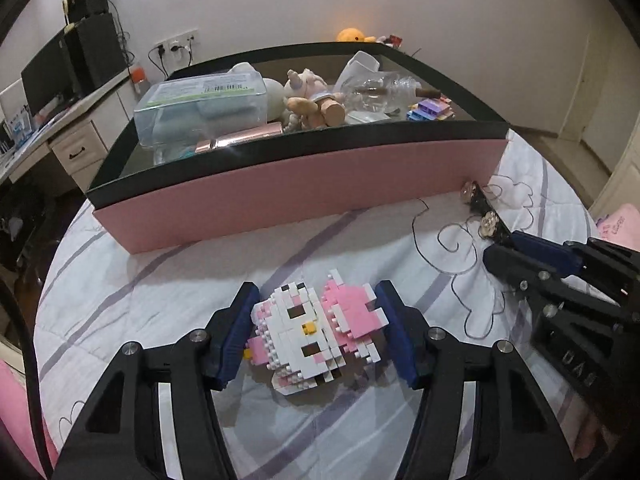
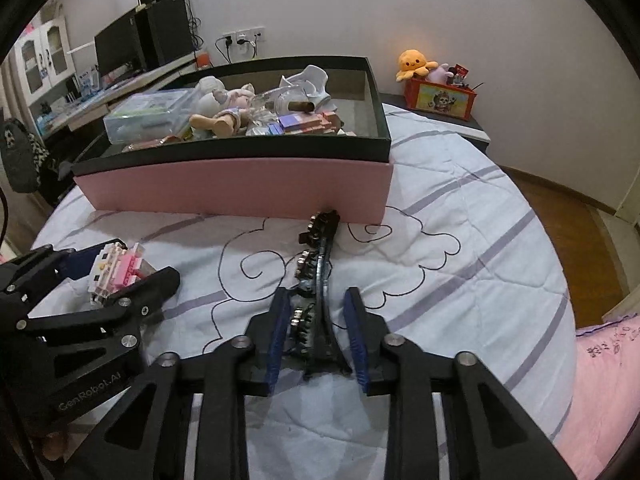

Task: Organize rigid objects
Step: 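Grasp the pink-and-white block figurine with the left tool while the right tool grasps the black hair clip, then lift the figurine and hair clip and carry both toward the pink box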

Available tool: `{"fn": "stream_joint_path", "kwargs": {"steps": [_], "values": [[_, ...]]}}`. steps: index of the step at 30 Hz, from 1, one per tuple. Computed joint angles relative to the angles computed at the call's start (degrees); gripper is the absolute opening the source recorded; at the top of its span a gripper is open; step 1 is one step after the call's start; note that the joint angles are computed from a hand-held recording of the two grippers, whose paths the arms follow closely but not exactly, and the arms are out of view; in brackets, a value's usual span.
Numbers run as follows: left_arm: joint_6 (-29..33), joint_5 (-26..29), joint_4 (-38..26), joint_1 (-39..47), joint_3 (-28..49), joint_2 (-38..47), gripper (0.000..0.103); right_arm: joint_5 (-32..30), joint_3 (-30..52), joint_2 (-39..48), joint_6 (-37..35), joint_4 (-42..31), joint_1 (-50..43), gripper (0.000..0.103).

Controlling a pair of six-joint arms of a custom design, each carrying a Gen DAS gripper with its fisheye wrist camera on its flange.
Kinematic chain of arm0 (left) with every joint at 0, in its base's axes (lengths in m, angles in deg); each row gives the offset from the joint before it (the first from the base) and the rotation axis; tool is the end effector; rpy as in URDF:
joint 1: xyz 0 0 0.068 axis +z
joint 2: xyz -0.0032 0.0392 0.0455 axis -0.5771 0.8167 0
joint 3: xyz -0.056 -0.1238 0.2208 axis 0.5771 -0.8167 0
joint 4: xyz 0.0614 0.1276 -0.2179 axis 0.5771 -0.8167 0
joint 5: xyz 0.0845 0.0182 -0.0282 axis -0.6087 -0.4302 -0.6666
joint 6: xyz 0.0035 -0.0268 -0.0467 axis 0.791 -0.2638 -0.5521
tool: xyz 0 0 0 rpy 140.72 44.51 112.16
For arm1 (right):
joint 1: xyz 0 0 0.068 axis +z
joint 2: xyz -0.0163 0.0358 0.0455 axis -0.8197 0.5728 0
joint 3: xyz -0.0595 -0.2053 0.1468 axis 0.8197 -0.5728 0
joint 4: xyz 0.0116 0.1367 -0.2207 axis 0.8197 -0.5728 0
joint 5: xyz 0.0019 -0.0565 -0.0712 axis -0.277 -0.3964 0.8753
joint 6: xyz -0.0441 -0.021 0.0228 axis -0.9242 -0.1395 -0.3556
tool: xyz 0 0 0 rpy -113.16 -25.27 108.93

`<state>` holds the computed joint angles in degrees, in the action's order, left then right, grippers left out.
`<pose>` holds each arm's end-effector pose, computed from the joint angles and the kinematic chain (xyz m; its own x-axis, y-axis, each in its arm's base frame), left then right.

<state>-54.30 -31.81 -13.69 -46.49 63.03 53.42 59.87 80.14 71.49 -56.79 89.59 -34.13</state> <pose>0.3446 -0.0751 0.0587 -0.6682 0.3991 -0.6279 0.4953 0.8684 0.0248 0.2940 0.1011 0.0656 -0.7438 0.1729 -0.6457 0.1770 0.9824 0.0592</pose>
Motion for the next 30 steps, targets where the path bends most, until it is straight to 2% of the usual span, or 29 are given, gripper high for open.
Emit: {"fn": "stream_joint_path", "kwargs": {"steps": [6, 9, 10, 11, 14, 16, 17, 19, 21, 22, 26, 28, 30], "values": [[-1.8, 4.8, 3.9, 3.9, -8.3, -8.5, 0.061, -3.1, -6.7, -5.6, 1.8, 5.9, 0.8, 0.02], [-2.3, 7.5, 6.9, 7.3, -14.1, -15.3, 0.061, -1.2, -9.5, -10.1, 2.6, 7.1, 3.9, 0.02], [-2.4, 7.8, 6.9, 8.0, -15.0, -17.0, 0.061, -0.3, -10.1, -11.4, 2.9, 7.1, 5.1, 0.018], [-2.4, 8.4, 7.2, 9.0, -17.0, -19.9, 0.061, 1.3, -10.8, -13.5, 3.0, 6.7, 6.7, 0.009], [-1.5, 10.1, 6.8, 10.8, -19.0, -23.0, 0.061, 4.1, -10.6, -16.4, 3.8, 3.7, 9.6, 0.008], [-1.0, 9.7, 6.9, 11.5, -21.0, -24.5, 0.061, 4.8, -8.9, -15.4, 4.6, 0.3, 10.3, 0.009], [-0.6, 10.4, 6.8, 12.4, -21.9, -25.2, 0.061, 4.2, -9.4, -14.7, 4.7, 0.8, 10.2, 0.009], [-0.4, 11.5, 6.0, 13.4, -22.1, -24.8, 0.061, 2.4, -10.3, -13.3, 4.5, 2.0, 10.0, 0.02], [-0.2, 11.2, 6.4, 13.4, -22.1, -23.7, 0.061, 3.5, -10.3, -10.8, 4.2, 3.6, 10.5, 0.052], [0.0, 10.7, 7.0, 13.2, -22.4, -23.4, 0.061, 4.7, -9.9, -9.5, 4.1, 4.0, 10.8, 0.055], [-0.2, 9.5, 7.2, 12.1, -20.6, -20.5, 0.061, 1.7, -7.3, -4.5, 1.5, 6.2, 8.6, 0.055], [-0.5, 8.8, 7.6, 11.6, -20.0, -19.2, 0.061, 0.7, -3.6, -1.3, 0.3, 3.3, 7.7, 0.054], [-0.8, 7.9, 7.6, 11.0, -19.0, -17.5, 0.061, -0.5, -2.0, 0.3, -0.2, 2.1, 6.9, 0.04]]}}
